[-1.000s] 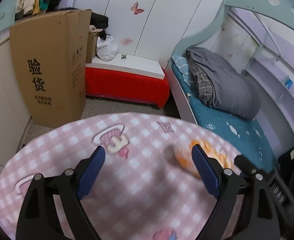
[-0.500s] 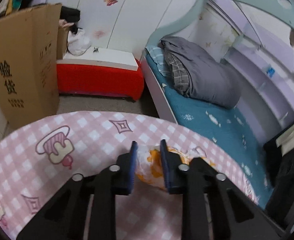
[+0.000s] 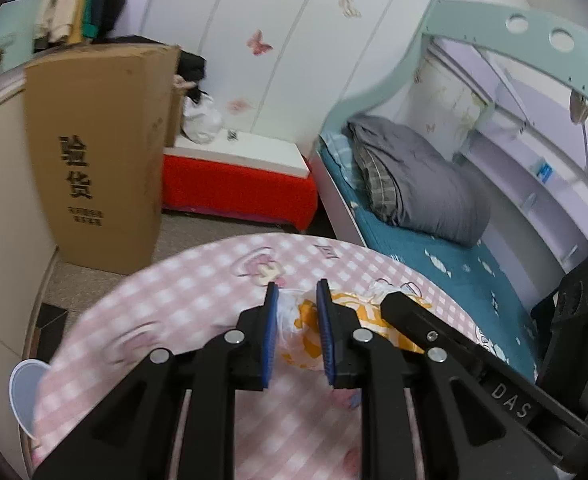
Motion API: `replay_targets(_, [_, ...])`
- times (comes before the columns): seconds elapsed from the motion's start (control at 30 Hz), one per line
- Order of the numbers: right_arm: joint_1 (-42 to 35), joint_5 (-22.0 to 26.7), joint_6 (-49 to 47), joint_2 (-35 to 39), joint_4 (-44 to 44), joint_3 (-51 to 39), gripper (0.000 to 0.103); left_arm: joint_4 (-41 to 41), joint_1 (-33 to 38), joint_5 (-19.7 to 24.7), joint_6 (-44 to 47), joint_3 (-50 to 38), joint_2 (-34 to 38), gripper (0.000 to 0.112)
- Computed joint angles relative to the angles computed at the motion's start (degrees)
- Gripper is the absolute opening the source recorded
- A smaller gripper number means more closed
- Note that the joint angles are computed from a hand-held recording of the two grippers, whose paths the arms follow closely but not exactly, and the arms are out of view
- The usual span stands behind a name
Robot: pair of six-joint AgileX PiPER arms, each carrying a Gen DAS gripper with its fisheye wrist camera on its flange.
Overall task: Collect trash
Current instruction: 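Carry the bread bag with both tools over the wastebasket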
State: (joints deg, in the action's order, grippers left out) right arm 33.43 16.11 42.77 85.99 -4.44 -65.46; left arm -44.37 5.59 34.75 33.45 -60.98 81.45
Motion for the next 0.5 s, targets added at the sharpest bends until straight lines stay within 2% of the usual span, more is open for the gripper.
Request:
replay_targets(0.1, [6.88, 2.45, 13.65, 0.02, -12.50, -2.07, 0.036, -2.75, 6.01, 3.69, 4.77, 2.74, -4.52, 0.018])
replay_targets(0.23, [14.69, 5.23, 25.07, 2.09, -22.42, -5.69, 0.036, -5.66, 18.03, 11.33, 11.91, 5.80, -10.60, 0.018])
replay_targets(0.3, [18.77, 7.19, 28.71, 4.73, -25.77, -9.41, 0.036, -7.70, 26.45, 16.92, 16.67, 6.09, -12.10, 0.018])
replay_targets(0.4, [23.18, 9.09, 31.04, 8.82, -27.82, -14.57, 0.036, -9.47, 36.72, 23.03, 22.39, 6.26, -13.29, 0.018])
replay_targets(0.5, [27.21, 10.70, 31.20, 14.45, -27.97, -21.30, 0.036, -10.83, 49.41, 29.71, 29.60, 4.99, -11.35, 0.018])
